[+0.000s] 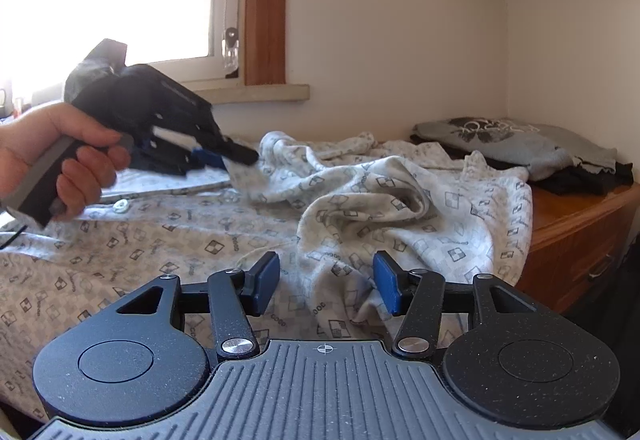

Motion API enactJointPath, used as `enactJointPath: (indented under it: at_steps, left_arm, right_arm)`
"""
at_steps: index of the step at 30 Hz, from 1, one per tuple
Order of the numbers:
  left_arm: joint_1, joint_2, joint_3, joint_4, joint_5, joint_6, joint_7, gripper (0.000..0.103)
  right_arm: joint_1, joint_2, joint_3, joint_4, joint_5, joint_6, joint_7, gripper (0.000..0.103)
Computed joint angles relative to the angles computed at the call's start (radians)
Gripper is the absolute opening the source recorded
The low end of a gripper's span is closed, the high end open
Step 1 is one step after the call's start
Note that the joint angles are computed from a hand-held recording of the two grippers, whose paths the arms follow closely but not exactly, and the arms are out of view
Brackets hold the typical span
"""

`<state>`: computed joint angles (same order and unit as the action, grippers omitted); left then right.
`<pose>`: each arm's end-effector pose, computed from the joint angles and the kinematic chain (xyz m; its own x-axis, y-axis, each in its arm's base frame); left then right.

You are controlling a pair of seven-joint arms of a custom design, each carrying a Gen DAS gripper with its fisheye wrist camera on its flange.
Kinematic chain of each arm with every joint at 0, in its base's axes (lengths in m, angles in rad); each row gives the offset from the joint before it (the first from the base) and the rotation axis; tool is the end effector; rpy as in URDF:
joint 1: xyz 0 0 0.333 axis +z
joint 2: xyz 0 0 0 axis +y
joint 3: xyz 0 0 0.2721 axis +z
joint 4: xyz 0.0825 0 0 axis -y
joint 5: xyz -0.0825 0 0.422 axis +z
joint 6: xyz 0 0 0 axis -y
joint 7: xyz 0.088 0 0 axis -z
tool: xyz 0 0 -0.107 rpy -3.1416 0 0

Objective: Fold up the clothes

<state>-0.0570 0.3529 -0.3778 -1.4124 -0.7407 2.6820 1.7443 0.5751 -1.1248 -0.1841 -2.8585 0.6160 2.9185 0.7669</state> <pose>0.6919 -0.2473 0.5682 -0.2859 -0.6976 0.6569 -0.7358 -0.2793 -0.6169 0.3447 0.1022 0.5563 0.6304 -0.7761 -0.0196 -0.2577 -0.1853 -0.9483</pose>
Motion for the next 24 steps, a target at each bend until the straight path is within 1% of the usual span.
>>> enactJointPath:
  at_steps: [2, 3, 5, 6, 8, 9, 11, 12, 14, 15, 16, 18, 19, 22, 24]
  left_arm:
    - [0.016, -0.035, -0.004, -0.009, -0.014, -0.003, 0.045, 0.005]
    - [0.025, -0.061, -0.006, -0.021, -0.034, 0.013, 0.082, 0.005]
    - [0.051, -0.12, -0.012, -0.043, -0.136, 0.038, 0.174, 0.005]
    - [0.06, -0.147, -0.009, -0.05, -0.189, 0.047, 0.221, 0.005]
    - [0.074, -0.2, 0.006, -0.061, -0.293, 0.052, 0.316, 0.005]
    - [0.073, -0.223, 0.02, -0.07, -0.317, 0.058, 0.346, 0.005]
    - [0.059, -0.257, 0.054, -0.097, -0.3, 0.055, 0.358, 0.005]
    - [0.054, -0.276, 0.071, -0.118, -0.296, 0.048, 0.367, 0.005]
    - [0.039, -0.307, 0.105, -0.166, -0.285, 0.045, 0.365, 0.005]
    - [0.031, -0.32, 0.121, -0.192, -0.277, 0.046, 0.356, 0.005]
    - [0.022, -0.329, 0.137, -0.215, -0.263, 0.047, 0.342, 0.005]
    - [-0.002, -0.317, 0.163, -0.236, -0.189, 0.039, 0.268, 0.006]
    - [-0.011, -0.311, 0.171, -0.244, -0.152, 0.037, 0.232, 0.006]
    - [-0.023, -0.284, 0.181, -0.245, -0.095, 0.035, 0.184, 0.006]
    - [-0.019, -0.281, 0.181, -0.252, -0.092, 0.024, 0.181, 0.006]
  right_arm:
    - [-0.011, 0.001, 0.002, 0.001, -0.002, -0.001, 0.006, 0.053]
    - [-0.013, -0.002, -0.003, 0.002, -0.002, -0.004, 0.006, 0.053]
    - [-0.014, -0.012, -0.02, 0.006, 0.003, -0.016, 0.004, 0.053]
    - [-0.009, -0.022, -0.04, 0.009, 0.011, -0.031, -0.003, 0.053]
    - [0.015, -0.057, -0.115, 0.025, 0.046, -0.091, -0.032, 0.057]
    - [0.021, -0.073, -0.146, 0.035, 0.069, -0.125, -0.047, 0.063]
    - [0.015, -0.1, -0.181, 0.045, 0.094, -0.173, -0.087, 0.065]
    - [0.002, -0.106, -0.18, 0.046, 0.102, -0.18, -0.101, 0.065]
    - [-0.043, -0.098, -0.14, 0.045, 0.12, -0.152, -0.094, 0.065]
    - [-0.055, -0.091, -0.132, 0.048, 0.131, -0.148, -0.094, 0.065]
    - [-0.066, -0.086, -0.126, 0.051, 0.14, -0.147, -0.094, 0.065]
    - [-0.084, -0.08, -0.116, 0.053, 0.15, -0.156, -0.098, 0.065]
    - [-0.093, -0.075, -0.107, 0.054, 0.151, -0.156, -0.1, 0.065]
    - [-0.109, -0.06, -0.088, 0.057, 0.151, -0.167, -0.108, 0.065]
    - [-0.113, -0.057, -0.085, 0.054, 0.15, -0.176, -0.121, 0.065]
